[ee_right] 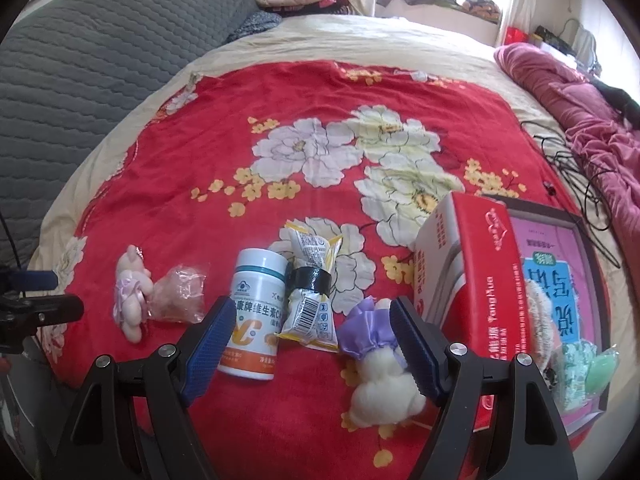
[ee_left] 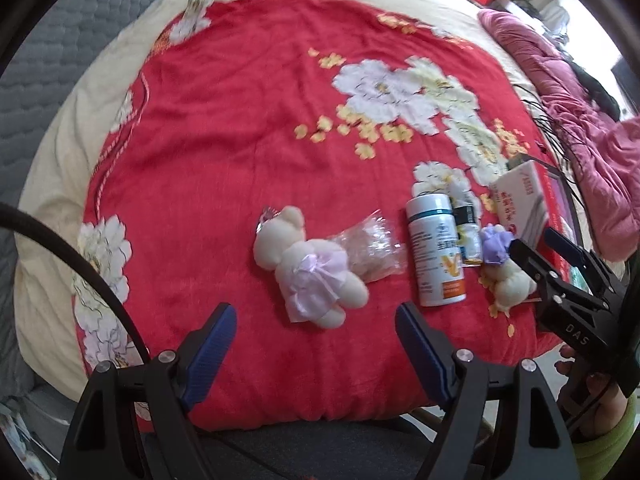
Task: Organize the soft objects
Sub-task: 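Move both open tools toward the plush toys and snack bag on the bedspread, then grasp the white teddy bear with the left tool while the right tool grasps the yellow snack bag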
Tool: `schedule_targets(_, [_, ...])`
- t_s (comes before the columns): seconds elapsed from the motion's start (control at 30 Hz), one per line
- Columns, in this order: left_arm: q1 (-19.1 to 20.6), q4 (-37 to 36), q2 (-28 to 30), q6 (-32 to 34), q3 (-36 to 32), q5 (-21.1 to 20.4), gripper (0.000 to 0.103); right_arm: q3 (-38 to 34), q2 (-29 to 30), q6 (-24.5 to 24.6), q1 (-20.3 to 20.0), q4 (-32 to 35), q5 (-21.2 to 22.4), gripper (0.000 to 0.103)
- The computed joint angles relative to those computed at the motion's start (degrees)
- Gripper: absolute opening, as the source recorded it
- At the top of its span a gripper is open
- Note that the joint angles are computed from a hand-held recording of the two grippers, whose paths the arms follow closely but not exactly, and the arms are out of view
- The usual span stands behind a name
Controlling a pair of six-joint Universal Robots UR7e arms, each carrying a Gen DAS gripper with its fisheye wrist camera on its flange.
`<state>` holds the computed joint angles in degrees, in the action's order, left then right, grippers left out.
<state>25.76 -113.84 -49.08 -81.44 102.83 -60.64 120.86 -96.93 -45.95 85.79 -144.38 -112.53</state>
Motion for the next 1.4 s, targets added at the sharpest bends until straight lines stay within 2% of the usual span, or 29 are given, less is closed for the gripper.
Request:
schedule_targets(0.27, [4.46,-9.65,-2.56,-4.81,5.92,-1.84,0.081,-0.24,2.37,-1.18,-0.42,-1.38,-1.17,0.08])
schedule_targets(0.7, [8.44,-15.03,-1.12,-6.89,7.41,-3.49,0.081,-2.24,8.15,-3.3,-0.94,-3.35,-4.77,0.08])
schedule_targets(0.8, [8.78,-14.98,-0.66,-7.22,7.07,-3.06,0.081,-3.21,9.66,-1.96,-0.95,-3.11,-5.03,0.08])
schedule_targets(1.0, [9.59,-20.13,-0.63,-8.34,9.05,-3.22,0.081,-6.44,11.83,3.56,-1.36,0.99,-3.69,0.08])
schedule_targets(1.13, [10.03,-24.66,-0.11,-8.69,10.45,-3.95,0.078,-7.0,12.6,4.0,-1.4,1.98,-3.4,0.08])
schedule_targets(1.23, [10.14,-25.49,0.49,-8.5,10.44,-4.01,0.075,-7.52,13.67,5.48,-1.49,2.52,-4.62,0.074])
schedule_targets(1.4, [10.37,-25.74,0.92,-8.22,10.23,-3.78,0.071,-8.04,14.98,6.41,-1.92,2.53,-4.99,0.071])
